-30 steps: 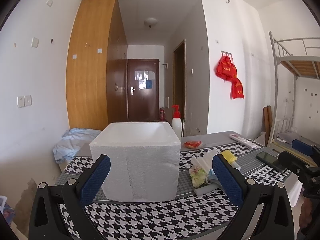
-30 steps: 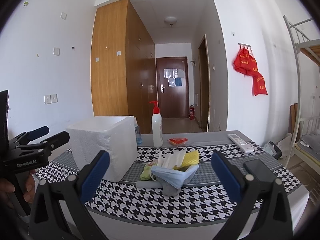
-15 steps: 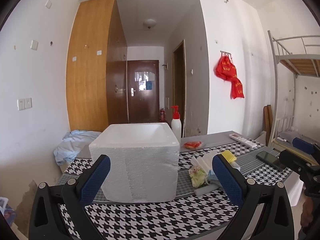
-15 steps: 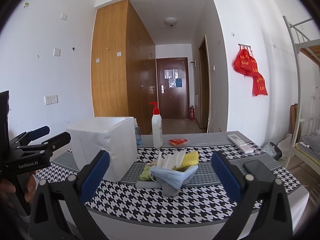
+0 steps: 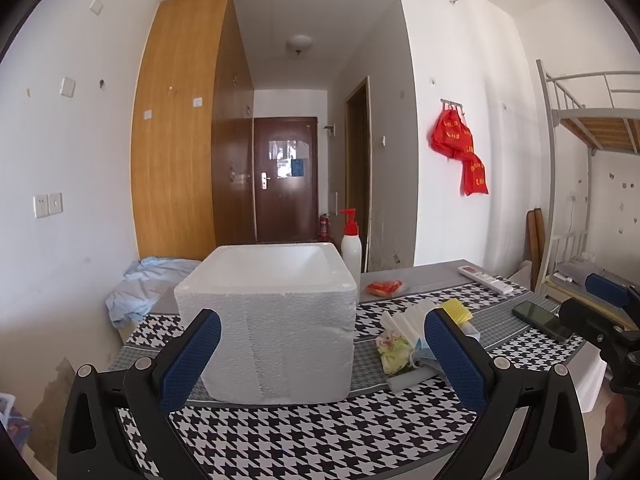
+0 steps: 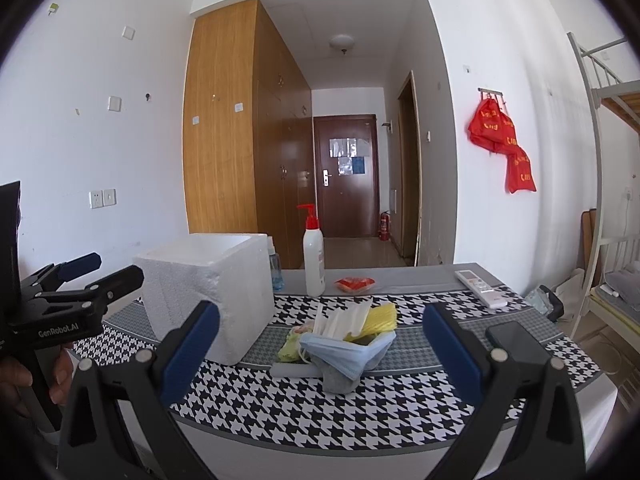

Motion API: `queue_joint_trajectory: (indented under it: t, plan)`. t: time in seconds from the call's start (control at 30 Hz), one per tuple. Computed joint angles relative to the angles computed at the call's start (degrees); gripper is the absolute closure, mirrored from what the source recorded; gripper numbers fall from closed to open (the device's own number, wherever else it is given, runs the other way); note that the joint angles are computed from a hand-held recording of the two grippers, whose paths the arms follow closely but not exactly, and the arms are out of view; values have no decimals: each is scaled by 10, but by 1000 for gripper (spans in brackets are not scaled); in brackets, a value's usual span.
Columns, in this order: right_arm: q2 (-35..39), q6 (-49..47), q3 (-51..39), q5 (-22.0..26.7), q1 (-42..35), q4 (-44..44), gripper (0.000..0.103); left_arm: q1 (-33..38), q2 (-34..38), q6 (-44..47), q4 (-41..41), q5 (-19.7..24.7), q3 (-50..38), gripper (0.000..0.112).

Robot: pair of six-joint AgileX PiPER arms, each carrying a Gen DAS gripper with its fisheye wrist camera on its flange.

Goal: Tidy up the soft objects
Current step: 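Move both tools forward toward the pile of soft items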

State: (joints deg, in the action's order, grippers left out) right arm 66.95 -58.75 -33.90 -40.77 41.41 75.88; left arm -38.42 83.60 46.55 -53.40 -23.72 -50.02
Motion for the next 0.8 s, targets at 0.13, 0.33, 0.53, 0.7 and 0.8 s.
queue_joint_trajectory:
  t: [0.13,0.33,0.53,0.7,0.8]
  plan:
    - [5,1,-6,9,-11,-1,1,5,4,1,0,9,-6,10]
    - [16,9,-8,23,-30,-11,1,13,13,2,3,29,-19,10]
    - [30,8,-17,46,-59,-13,1,24,28,8,5,60,-41,10]
    - [44,2,-26,66,-84,-10,1,30,50,11,13,91,-66,10]
    - [52,1,-30,80,-99,-9,1,30,66,36,-6,116,-87,10]
